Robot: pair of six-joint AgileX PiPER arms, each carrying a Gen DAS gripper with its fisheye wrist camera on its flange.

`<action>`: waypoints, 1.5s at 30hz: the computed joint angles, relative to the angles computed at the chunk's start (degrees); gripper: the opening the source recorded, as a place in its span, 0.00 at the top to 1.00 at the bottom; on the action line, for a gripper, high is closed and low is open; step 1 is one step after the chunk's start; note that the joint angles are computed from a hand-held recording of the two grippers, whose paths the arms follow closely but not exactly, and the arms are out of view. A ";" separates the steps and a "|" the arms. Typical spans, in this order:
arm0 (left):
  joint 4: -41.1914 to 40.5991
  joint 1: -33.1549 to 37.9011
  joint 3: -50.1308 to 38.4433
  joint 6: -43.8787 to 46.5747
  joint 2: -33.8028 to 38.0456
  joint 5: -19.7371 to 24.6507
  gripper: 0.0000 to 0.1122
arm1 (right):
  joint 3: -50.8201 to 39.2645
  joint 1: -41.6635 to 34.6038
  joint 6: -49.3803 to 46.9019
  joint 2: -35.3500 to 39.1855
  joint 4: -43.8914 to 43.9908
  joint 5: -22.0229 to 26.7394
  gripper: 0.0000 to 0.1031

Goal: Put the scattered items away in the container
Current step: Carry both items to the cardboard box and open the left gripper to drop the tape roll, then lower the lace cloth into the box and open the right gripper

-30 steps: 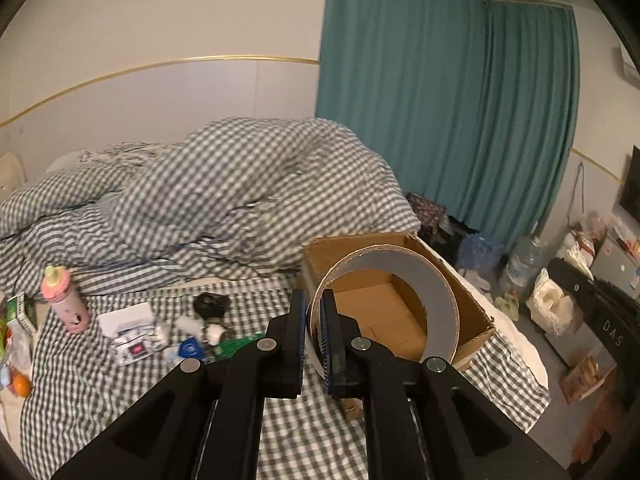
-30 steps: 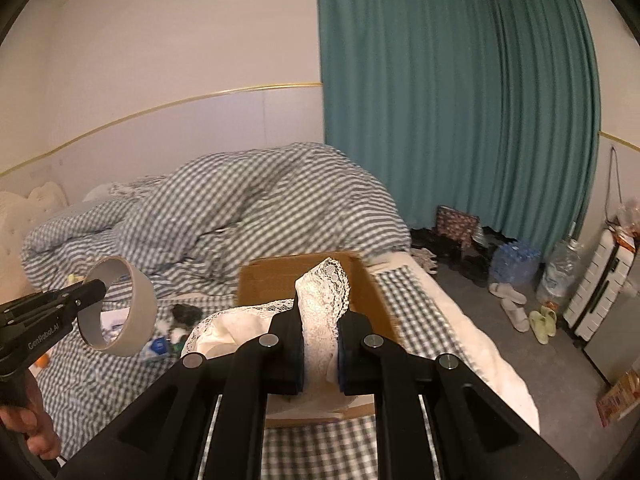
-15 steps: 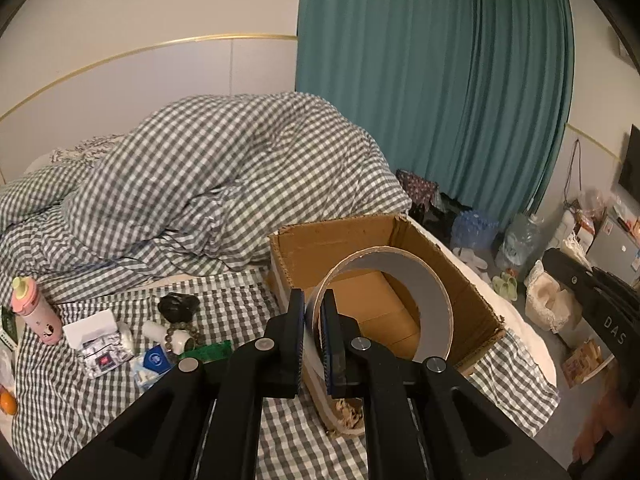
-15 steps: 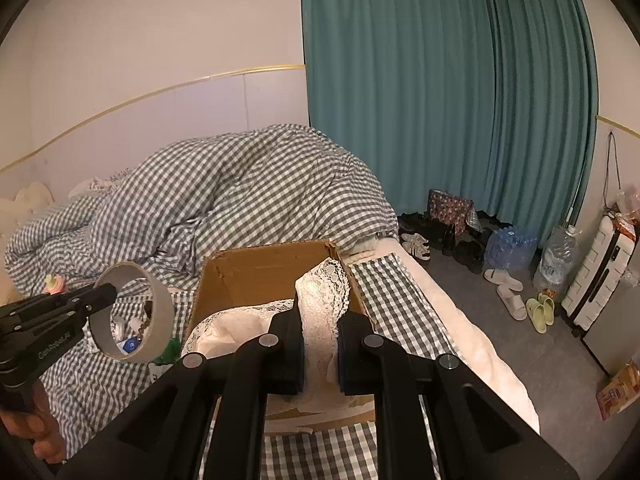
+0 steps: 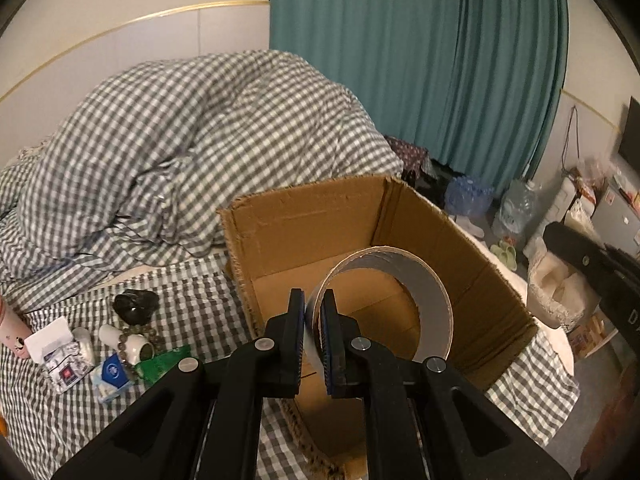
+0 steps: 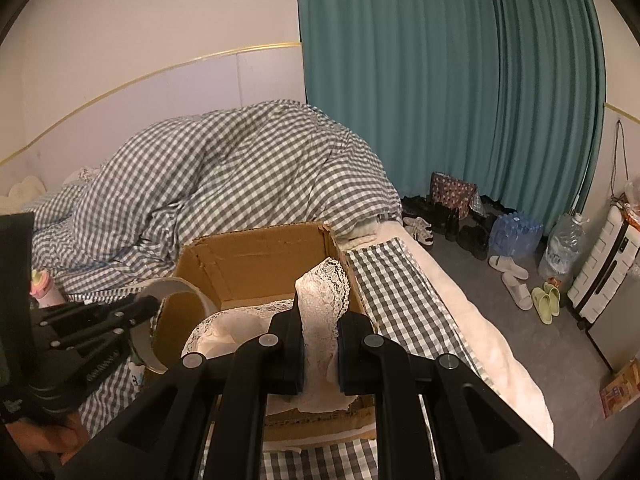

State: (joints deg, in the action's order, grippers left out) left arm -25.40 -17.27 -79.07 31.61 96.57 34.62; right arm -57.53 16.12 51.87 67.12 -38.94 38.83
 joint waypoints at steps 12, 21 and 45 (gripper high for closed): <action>-3.11 1.38 -1.29 2.87 2.64 -1.33 0.52 | -0.27 -2.69 -2.28 5.31 2.90 -4.87 0.90; -6.32 2.88 -1.11 6.15 1.09 -1.54 0.31 | 0.09 -1.33 -0.40 7.70 2.55 -5.93 0.89; -7.93 10.89 0.99 7.02 -5.60 1.18 0.08 | -2.33 6.64 11.74 6.66 -7.77 1.38 0.29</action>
